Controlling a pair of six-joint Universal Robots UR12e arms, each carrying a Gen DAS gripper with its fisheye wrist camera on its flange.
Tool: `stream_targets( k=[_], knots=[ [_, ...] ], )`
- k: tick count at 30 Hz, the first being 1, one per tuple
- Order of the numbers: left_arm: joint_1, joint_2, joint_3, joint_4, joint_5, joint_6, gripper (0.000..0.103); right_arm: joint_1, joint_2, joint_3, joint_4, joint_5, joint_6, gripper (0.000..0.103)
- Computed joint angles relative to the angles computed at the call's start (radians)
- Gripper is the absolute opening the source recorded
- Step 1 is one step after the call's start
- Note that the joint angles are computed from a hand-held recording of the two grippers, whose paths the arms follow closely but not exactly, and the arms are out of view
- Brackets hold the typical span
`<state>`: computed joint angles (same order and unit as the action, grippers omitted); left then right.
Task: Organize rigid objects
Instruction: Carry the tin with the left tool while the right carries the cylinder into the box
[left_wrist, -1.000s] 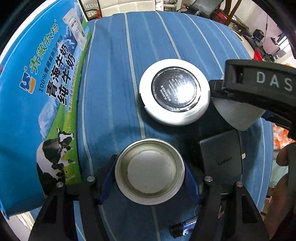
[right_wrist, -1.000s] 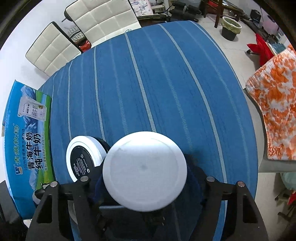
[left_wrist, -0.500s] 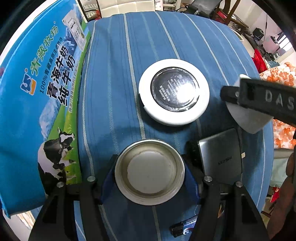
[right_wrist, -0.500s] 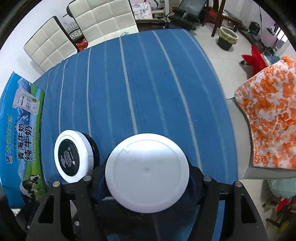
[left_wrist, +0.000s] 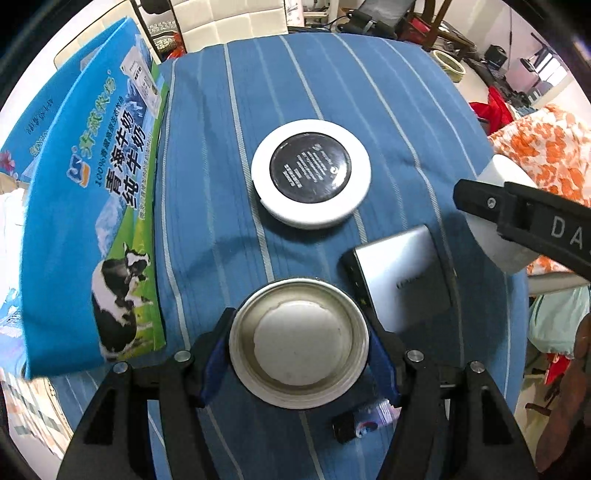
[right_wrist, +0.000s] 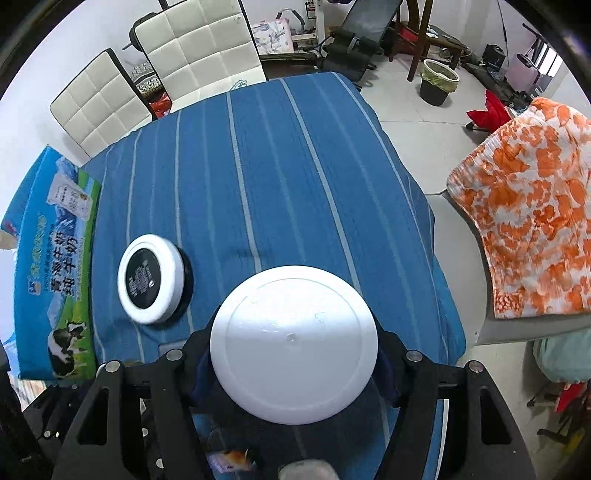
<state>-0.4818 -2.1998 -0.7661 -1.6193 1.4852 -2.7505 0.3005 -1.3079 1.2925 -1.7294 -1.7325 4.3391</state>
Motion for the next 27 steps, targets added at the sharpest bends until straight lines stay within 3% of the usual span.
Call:
stream_targets(
  k=[7,14,20,27],
  knots=[
    [0.024,0.037,-0.037,-0.004,-0.024,0.038,0.063,0.032,0.001,-0.031,-0.009,-0.017,0.015,0.070],
    [0.073,0.065,-0.009,-0.041,-0.098,0.081,0.063,0.073,0.023,-0.128,0.000,-0.061,0.024,0.070],
    [0.123,0.056,0.084,-0.070,-0.164,0.098,0.063,0.107,0.090,-0.295,0.028,-0.110,0.006,0.070],
    [0.174,-0.014,0.270,-0.111,-0.201,0.102,0.063,0.137,0.260,-0.604,0.088,-0.118,-0.042,0.070]
  ],
)
